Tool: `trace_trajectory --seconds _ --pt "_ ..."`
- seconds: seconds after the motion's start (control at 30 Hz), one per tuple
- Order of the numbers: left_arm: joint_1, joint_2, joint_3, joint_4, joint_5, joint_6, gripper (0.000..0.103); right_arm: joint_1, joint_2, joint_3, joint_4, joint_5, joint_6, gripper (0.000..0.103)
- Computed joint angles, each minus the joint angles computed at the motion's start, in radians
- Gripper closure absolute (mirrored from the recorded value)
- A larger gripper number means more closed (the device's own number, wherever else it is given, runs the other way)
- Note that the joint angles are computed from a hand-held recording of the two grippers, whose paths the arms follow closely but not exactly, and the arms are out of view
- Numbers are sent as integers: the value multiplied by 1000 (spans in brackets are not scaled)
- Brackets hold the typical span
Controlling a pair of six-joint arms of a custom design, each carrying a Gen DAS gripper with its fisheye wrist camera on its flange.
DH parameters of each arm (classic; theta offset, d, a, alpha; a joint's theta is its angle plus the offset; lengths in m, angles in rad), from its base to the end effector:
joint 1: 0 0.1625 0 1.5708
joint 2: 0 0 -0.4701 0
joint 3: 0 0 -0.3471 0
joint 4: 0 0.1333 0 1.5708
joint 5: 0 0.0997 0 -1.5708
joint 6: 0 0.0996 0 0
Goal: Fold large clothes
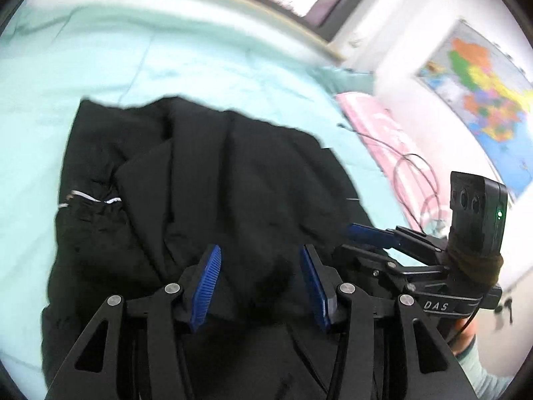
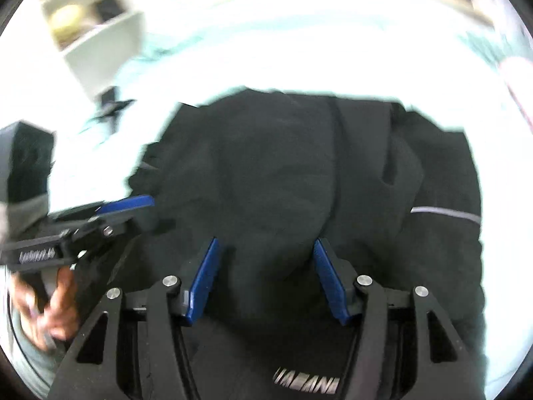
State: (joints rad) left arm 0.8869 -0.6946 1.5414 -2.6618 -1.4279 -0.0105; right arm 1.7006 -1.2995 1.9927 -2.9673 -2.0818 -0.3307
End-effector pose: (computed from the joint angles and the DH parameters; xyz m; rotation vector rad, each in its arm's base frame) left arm -0.3353 -0.6448 0.1318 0.9859 2.8981 -0.4278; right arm 0.1519 -0.5098 0.3918 0.3303 -2.4374 0.8297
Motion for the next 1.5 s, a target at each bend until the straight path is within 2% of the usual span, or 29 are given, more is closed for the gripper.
trace_trajectory --seconds 0.07,0.13,0.17,0.2,0.23,0.27,0.3,0.33,0.47,0.57,0.63,0.7,0.77,0.83,0.93,1.03,1.1,1.13,1.2,1.27,1.4,1.5 --pt "-14 -21 47 -13 22 -6 49 26 -11 44 -44 -27 -15 39" --pt "-2 3 21 69 53 -39 49 15 -3 52 -12 -38 22 39" --pt "9 33 -14 149 102 -81 49 -5 9 51 17 -52 49 39" --pt "34 71 -33 186 114 -127 47 -28 34 44 45 -80 83 39" --pt "65 94 -47 182 83 -156 47 -68 42 50 73 -83 114 35" --pt "77 96 -30 136 58 -149 47 -119 55 57 66 -44 145 32" --pt "78 93 -21 109 53 -138 47 -157 51 72 17 25 135 32" --pt "71 87 -13 102 60 -134 47 -168 45 83 -11 56 122 32" --pt "62 74 34 32 72 -81 47 -186 25 147 -142 119 74 32" --pt "49 53 44 36 62 -96 47 -185 -28 192 -142 149 98 29" --pt "33 -10 125 -15 27 -46 47 -190 -100 251 -133 204 104 29" --pt "9 -85 225 -75 32 -9 47 -186 -182 322 -137 240 89 29" --pt "-20 -170 315 -112 95 2 46 -166 -246 374 -164 210 69 29" --pt "-36 -248 388 -147 152 0 46 -115 -324 432 -203 121 54 28" --pt "-11 -365 455 -159 187 -20 39 -73 -428 473 -236 28 38 28" --pt "29 -430 483 -137 207 -70 38 -96 -508 467 -239 -20 33 27" --pt "67 -451 478 -87 191 -123 38 -107 -542 465 -237 -65 44 27" --pt "82 -445 490 -98 166 -143 38 -131 -556 464 -229 -60 43 27" --pt "127 -429 495 -110 66 -163 38 -177 -601 472 -202 -42 45 27" --pt "161 -426 491 -98 -4 -168 38 -205 -616 484 -207 -40 46 27" --pt "175 -392 475 -97 -11 -203 38 -281 -666 508 -180 5 54 27" --pt "189 -385 466 -84 -26 -215 38 -361 -724 527 -147 78 51 27"
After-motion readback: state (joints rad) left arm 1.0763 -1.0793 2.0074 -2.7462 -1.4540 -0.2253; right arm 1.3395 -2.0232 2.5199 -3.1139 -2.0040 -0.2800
